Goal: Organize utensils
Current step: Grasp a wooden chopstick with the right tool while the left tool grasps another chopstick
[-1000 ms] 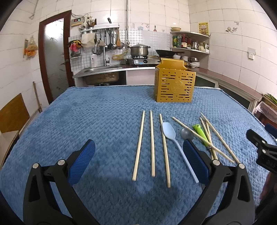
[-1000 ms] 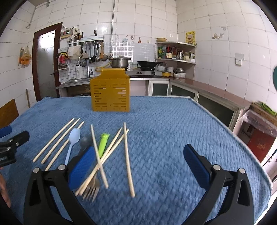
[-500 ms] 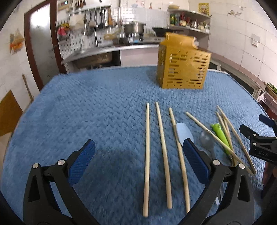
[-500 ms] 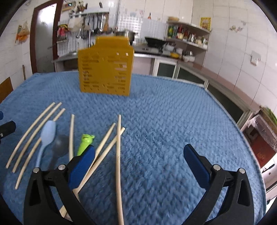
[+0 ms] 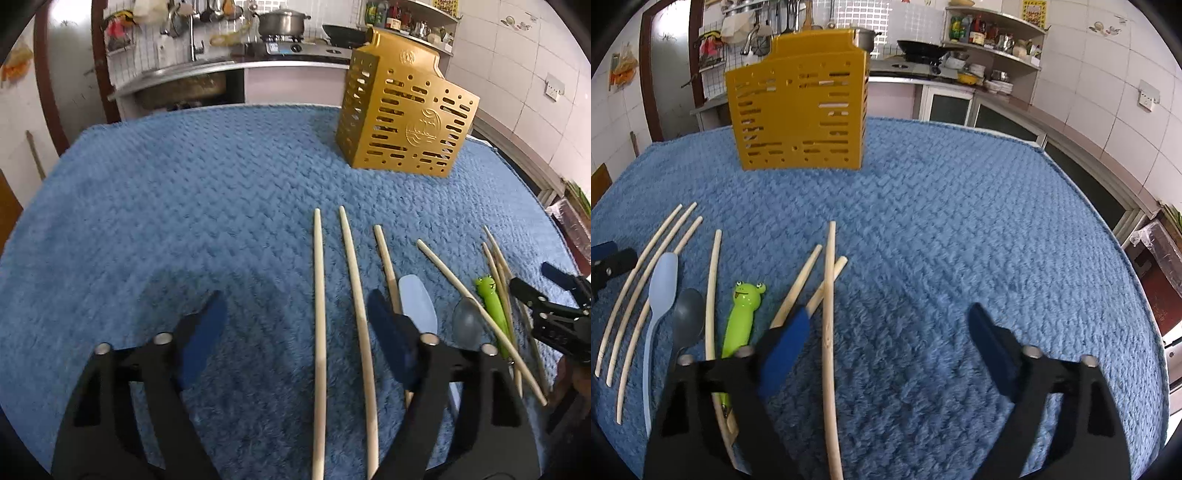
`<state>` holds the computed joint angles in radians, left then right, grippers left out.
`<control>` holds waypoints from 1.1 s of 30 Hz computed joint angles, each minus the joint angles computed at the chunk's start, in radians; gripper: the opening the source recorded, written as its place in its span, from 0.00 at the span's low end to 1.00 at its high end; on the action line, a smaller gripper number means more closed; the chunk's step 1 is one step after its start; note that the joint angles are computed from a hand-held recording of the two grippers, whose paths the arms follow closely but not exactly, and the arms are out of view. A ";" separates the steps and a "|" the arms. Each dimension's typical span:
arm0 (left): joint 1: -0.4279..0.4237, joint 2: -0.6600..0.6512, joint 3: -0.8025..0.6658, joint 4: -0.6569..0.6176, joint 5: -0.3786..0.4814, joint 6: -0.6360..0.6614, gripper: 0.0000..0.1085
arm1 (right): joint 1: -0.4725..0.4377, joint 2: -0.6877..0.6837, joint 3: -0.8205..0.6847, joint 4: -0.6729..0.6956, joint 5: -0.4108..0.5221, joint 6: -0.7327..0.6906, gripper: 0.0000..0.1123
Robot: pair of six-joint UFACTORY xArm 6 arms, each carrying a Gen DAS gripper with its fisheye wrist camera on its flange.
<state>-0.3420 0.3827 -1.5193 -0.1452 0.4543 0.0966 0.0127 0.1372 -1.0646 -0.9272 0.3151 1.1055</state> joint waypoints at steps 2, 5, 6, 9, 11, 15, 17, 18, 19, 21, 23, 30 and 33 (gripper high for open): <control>0.001 0.017 -0.024 0.006 0.011 0.001 0.62 | 0.001 0.011 -0.009 0.048 0.000 -0.044 0.59; 0.005 0.051 -0.081 -0.029 0.068 0.035 0.47 | -0.001 0.022 -0.016 0.115 -0.017 -0.101 0.50; 0.006 0.067 -0.107 -0.041 0.096 0.042 0.42 | -0.002 0.030 -0.023 0.144 -0.023 -0.124 0.46; 0.006 0.095 -0.150 -0.018 0.121 0.014 0.40 | -0.003 0.049 -0.043 0.269 -0.034 -0.229 0.38; 0.006 0.120 -0.195 -0.014 0.156 0.005 0.39 | 0.002 0.061 -0.062 0.323 -0.024 -0.282 0.31; -0.003 0.180 -0.301 0.059 0.231 -0.043 0.37 | 0.011 0.083 -0.102 0.407 0.015 -0.359 0.26; -0.011 0.201 -0.340 0.105 0.262 -0.066 0.37 | 0.014 0.094 -0.119 0.439 0.030 -0.382 0.26; -0.016 0.218 -0.370 0.128 0.283 -0.077 0.36 | 0.014 0.097 -0.124 0.448 0.035 -0.387 0.26; -0.020 0.229 -0.389 0.144 0.293 -0.085 0.35 | 0.015 0.101 -0.132 0.453 0.041 -0.387 0.26; -0.026 0.247 -0.417 0.167 0.302 -0.095 0.31 | 0.018 0.111 -0.148 0.450 0.053 -0.378 0.25; -0.030 0.258 -0.435 0.180 0.306 -0.097 0.28 | 0.023 0.116 -0.159 0.445 0.069 -0.377 0.25; -0.038 0.314 -0.547 0.190 0.396 -0.071 0.24 | 0.026 0.133 -0.205 0.567 0.133 -0.495 0.25; -0.033 0.330 -0.576 0.175 0.410 -0.071 0.18 | 0.029 0.143 -0.228 0.585 0.160 -0.516 0.25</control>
